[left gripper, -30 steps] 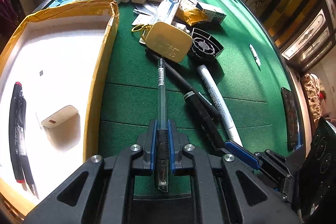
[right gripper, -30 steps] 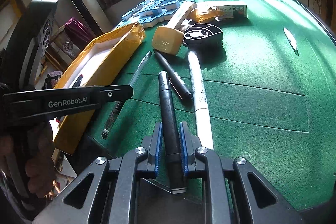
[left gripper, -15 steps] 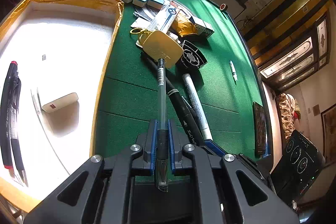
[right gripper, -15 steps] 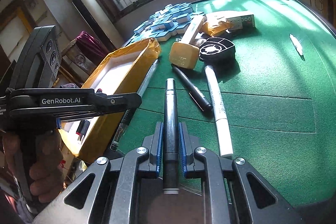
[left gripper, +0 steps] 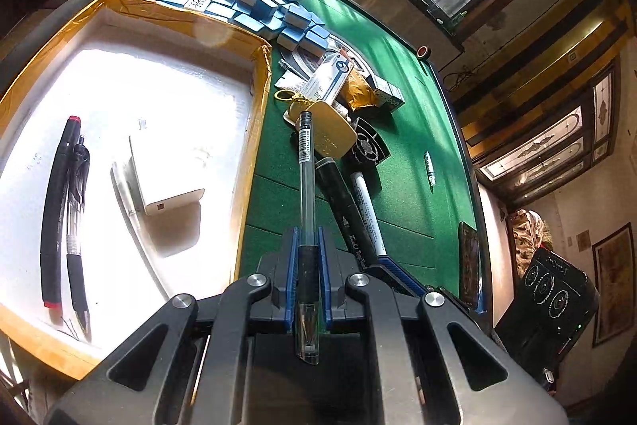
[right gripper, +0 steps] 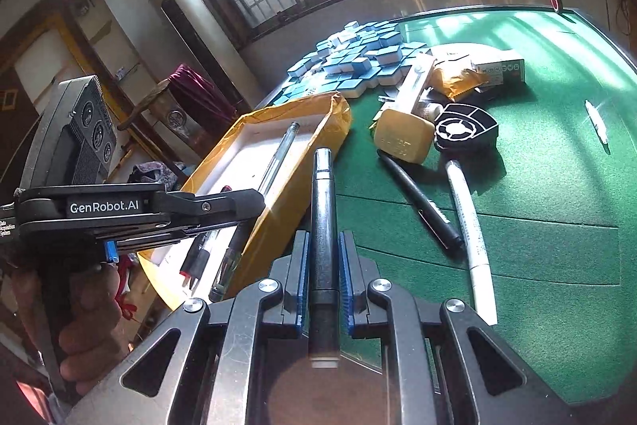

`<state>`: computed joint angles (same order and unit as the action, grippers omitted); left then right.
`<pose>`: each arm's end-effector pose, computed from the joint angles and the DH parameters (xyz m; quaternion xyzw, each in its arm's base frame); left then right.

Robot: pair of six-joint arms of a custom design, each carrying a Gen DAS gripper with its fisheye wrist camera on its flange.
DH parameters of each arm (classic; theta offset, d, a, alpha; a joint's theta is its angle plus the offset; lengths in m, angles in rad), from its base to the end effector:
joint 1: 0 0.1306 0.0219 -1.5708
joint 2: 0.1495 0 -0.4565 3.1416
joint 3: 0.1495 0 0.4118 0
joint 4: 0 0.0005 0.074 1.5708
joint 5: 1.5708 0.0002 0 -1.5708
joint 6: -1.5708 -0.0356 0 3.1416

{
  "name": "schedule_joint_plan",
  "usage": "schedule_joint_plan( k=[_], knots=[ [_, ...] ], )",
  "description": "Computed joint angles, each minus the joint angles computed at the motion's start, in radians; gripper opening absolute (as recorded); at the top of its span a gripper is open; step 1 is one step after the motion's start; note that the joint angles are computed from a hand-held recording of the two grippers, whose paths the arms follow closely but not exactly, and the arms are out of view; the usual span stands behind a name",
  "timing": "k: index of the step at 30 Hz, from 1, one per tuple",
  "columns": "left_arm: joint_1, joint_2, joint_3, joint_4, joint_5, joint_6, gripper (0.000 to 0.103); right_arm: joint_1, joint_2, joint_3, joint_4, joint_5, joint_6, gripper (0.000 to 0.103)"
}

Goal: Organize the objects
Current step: 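Carry the clear pen with left tool while right tool carries marker to tray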

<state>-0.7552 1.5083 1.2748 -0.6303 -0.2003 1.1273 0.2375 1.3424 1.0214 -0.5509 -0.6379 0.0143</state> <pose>0.3924 -0.3604 0.4072 -0.2067 0.9110 -0.2232 0.2786 0.4253 0.1242 0.3771 -0.2185 0.8716 0.3290 0.2903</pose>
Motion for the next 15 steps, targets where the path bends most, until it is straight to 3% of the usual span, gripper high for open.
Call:
schedule_joint_plan(
  k=[15],
  knots=[
    [0.024, -0.103, -0.104, -0.038, -0.084, 0.085, 0.008, 0.093, 0.039, 0.047, -0.012, -0.035, -0.016, 0.013]
  ],
)
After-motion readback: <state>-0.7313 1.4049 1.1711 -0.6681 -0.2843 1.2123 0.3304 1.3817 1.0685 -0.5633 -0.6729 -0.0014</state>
